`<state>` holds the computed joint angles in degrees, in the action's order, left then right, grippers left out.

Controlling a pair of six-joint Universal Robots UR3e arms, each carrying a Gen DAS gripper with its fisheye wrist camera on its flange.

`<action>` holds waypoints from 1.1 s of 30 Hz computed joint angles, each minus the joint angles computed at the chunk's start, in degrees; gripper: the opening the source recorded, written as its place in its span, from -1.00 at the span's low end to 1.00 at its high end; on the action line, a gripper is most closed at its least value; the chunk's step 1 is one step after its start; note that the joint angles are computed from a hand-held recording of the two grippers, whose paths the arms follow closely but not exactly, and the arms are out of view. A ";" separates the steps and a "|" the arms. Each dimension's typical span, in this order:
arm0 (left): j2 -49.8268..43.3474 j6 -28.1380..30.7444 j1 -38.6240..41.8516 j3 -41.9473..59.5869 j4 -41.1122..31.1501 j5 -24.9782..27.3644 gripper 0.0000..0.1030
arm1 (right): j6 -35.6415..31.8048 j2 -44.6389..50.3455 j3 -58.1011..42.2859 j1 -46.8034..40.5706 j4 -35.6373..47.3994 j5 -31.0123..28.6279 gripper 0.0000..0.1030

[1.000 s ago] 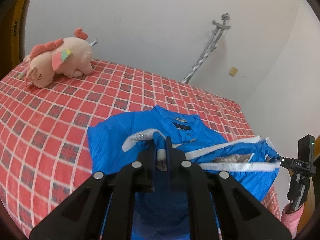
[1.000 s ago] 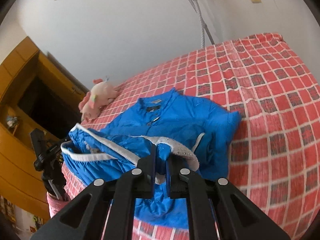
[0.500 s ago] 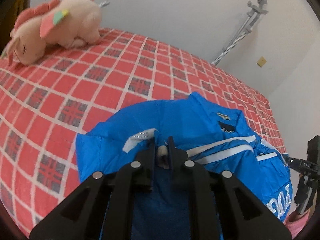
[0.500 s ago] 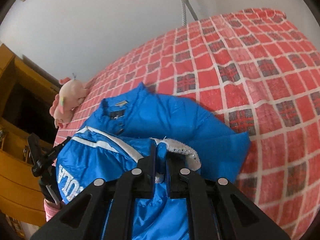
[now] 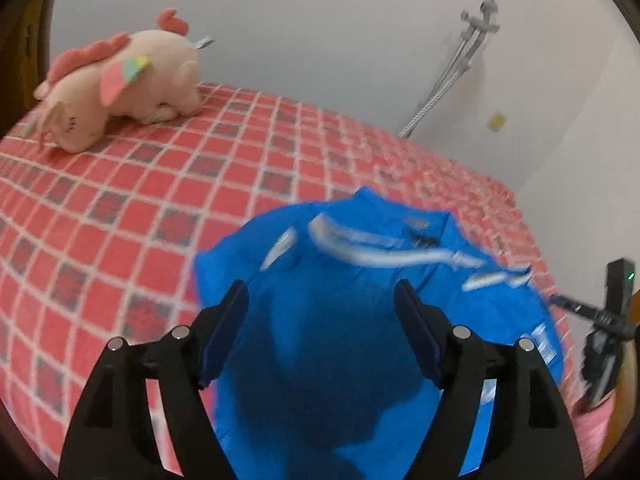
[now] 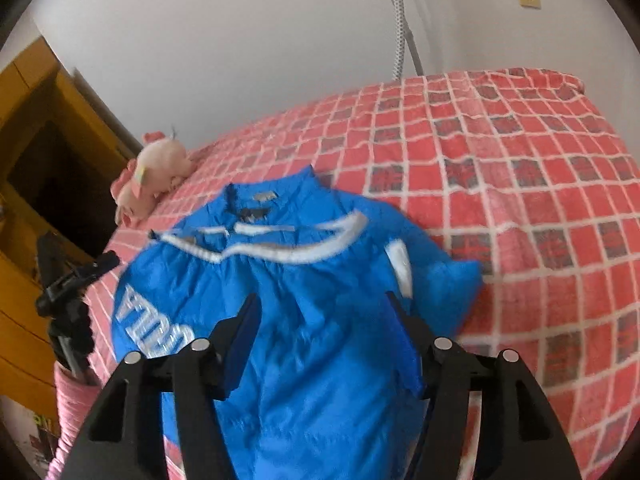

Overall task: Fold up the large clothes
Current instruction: 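Lay the hem over the collar with both tools and release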

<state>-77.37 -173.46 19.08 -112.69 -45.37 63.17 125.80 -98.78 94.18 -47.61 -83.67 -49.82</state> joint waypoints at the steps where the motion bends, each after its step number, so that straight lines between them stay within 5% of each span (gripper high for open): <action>1: 0.91 0.89 0.20 -1.05 -0.52 0.75 0.48 | 0.42 -0.15 0.74 0.27 -1.06 -1.23 0.22; 5: 3.00 3.83 0.34 -5.87 -0.41 2.16 0.52 | 2.49 -0.98 5.35 2.65 -7.40 -5.54 0.19; 6: 2.53 3.60 -0.34 -6.63 0.70 2.89 0.51 | 3.09 -1.47 6.37 3.41 -9.04 -6.13 -0.02; 8: 0.74 2.07 -2.19 -6.77 3.41 4.52 -0.16 | 4.98 -4.19 9.74 4.57 -14.70 -7.46 -0.38; 10: 0.07 1.16 -4.09 -6.76 5.38 5.25 -0.61 | 4.83 -6.13 11.03 4.48 -16.32 -7.15 -0.76; 13: 0.23 -1.40 -7.72 -6.33 10.19 9.41 -0.83 | 4.00 -7.47 8.63 1.86 -12.28 -3.07 -0.86; 18: -0.36 -5.74 -7.00 -2.44 14.72 7.68 -0.86 | 10.10 -4.91 3.62 2.52 -15.00 1.96 -0.88; 21: -8.21 -8.01 -12.11 3.24 19.62 15.37 -0.85 | 19.95 -0.31 4.45 8.03 -29.10 -1.80 -0.88; 26: -21.43 -9.13 -14.54 10.78 17.15 20.78 -0.75 | 27.86 11.19 3.64 13.48 -37.47 -7.85 -0.87; 33: -25.21 -7.75 -14.29 7.49 22.61 21.11 -0.66 | 27.44 14.67 9.36 12.03 -42.36 -5.59 -0.76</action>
